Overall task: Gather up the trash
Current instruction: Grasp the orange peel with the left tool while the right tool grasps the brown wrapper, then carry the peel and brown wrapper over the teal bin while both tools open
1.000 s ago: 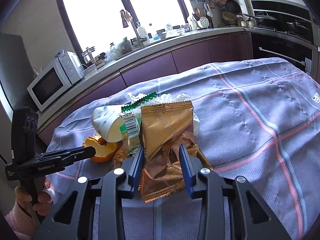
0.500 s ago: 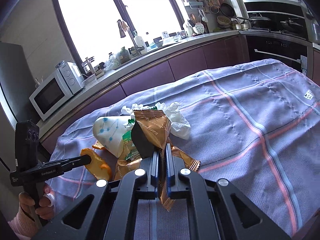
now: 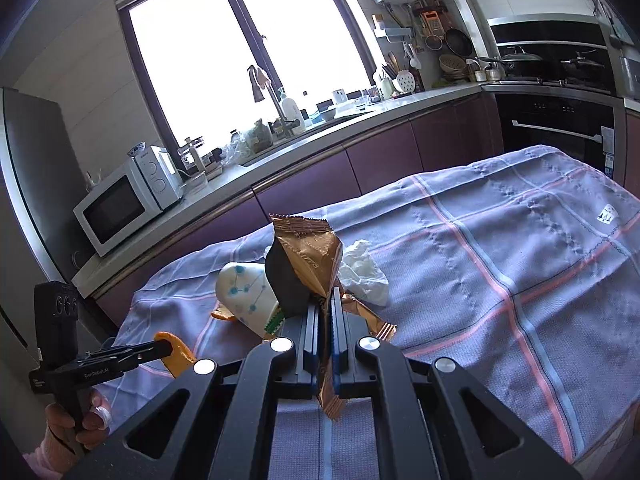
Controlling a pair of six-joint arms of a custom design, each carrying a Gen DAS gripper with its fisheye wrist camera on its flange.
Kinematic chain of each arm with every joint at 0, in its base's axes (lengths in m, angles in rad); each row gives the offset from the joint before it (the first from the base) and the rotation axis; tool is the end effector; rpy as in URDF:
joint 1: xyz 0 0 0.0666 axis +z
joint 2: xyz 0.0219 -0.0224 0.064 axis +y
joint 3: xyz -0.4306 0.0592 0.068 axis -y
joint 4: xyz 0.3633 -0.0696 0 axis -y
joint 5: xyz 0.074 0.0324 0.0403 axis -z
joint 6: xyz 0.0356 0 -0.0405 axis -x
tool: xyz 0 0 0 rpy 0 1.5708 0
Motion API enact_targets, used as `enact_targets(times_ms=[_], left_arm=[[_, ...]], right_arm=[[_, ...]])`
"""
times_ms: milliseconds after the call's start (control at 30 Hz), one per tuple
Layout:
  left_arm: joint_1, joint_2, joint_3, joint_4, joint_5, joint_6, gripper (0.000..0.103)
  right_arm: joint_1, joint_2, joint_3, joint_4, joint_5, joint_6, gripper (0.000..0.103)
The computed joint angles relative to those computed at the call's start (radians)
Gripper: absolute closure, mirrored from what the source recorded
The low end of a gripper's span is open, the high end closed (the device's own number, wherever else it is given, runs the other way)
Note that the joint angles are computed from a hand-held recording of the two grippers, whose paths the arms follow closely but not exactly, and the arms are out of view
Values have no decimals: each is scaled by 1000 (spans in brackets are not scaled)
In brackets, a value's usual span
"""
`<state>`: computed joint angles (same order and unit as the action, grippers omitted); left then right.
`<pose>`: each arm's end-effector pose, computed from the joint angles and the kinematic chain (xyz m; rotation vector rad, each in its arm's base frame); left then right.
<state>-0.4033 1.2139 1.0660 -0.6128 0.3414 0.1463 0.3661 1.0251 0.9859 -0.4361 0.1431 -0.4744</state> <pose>0.3376 -0.1574 0.4300 0.4769 2.3254 -0.6682 0.2976 0.1082 0.4696 0.2014 2.0522 0.3779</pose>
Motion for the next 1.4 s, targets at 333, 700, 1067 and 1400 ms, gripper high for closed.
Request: enact_targets(times_ms=[333,700,1067,1400], left_arm=[[128,-137,-44,-14,32,-22,95],[393,-300,-73,-108,72,-97,95],[831,-346,-60,-189,193,-206,94],[1045,-254,-41,-172,195,-277,94]], right_arm=[[116,98,69,60,-145,39,99],[252,272,224,51,-292,112,99],[356,472,456,-28,-442,213,99],[422,643,690,-120,-540,252,99]])
